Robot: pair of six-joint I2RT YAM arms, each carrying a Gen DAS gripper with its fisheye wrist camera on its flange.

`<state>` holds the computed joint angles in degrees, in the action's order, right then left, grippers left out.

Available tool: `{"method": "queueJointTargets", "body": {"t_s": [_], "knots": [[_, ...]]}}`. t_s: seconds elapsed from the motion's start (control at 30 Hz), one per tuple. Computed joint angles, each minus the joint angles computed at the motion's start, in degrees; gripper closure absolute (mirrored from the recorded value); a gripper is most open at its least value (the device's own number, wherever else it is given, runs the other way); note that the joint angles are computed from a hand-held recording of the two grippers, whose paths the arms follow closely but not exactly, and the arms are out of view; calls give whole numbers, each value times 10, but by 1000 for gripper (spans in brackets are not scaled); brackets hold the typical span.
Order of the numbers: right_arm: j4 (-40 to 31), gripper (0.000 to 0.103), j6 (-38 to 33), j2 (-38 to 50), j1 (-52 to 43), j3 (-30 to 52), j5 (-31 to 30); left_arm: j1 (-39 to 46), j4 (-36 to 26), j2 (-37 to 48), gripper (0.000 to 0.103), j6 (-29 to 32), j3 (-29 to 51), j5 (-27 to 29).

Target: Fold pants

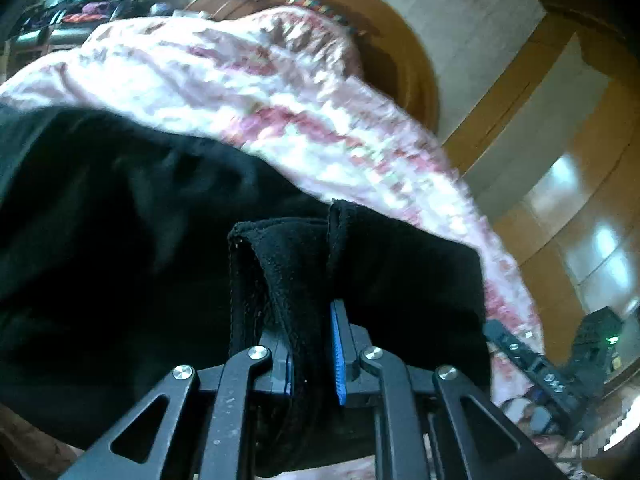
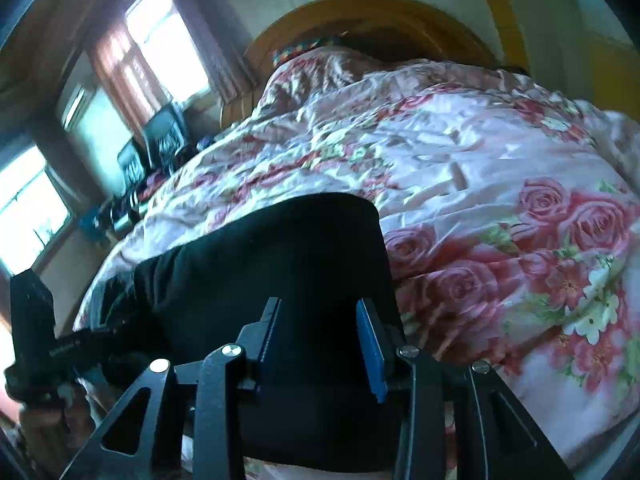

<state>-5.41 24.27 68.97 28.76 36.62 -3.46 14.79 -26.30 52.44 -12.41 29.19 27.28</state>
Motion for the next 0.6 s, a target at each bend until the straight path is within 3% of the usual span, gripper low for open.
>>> {"method": "queueJointTargets", "body": {"t_s": [0.1, 0.2, 0.37, 0.6], "knots": [[-14, 64, -3, 44, 1, 18, -5, -22, 53, 50, 87, 6, -21, -33], [1, 64, 12, 42, -16, 8, -28, -47, 56, 37, 83, 4, -23, -68], [14, 60, 19, 4, -9, -5, -22, 9, 27, -16, 77, -4, -29, -29], [10, 58, -19, 34, 30, 20, -7, -26, 77, 42, 80, -10, -27, -76]]}}
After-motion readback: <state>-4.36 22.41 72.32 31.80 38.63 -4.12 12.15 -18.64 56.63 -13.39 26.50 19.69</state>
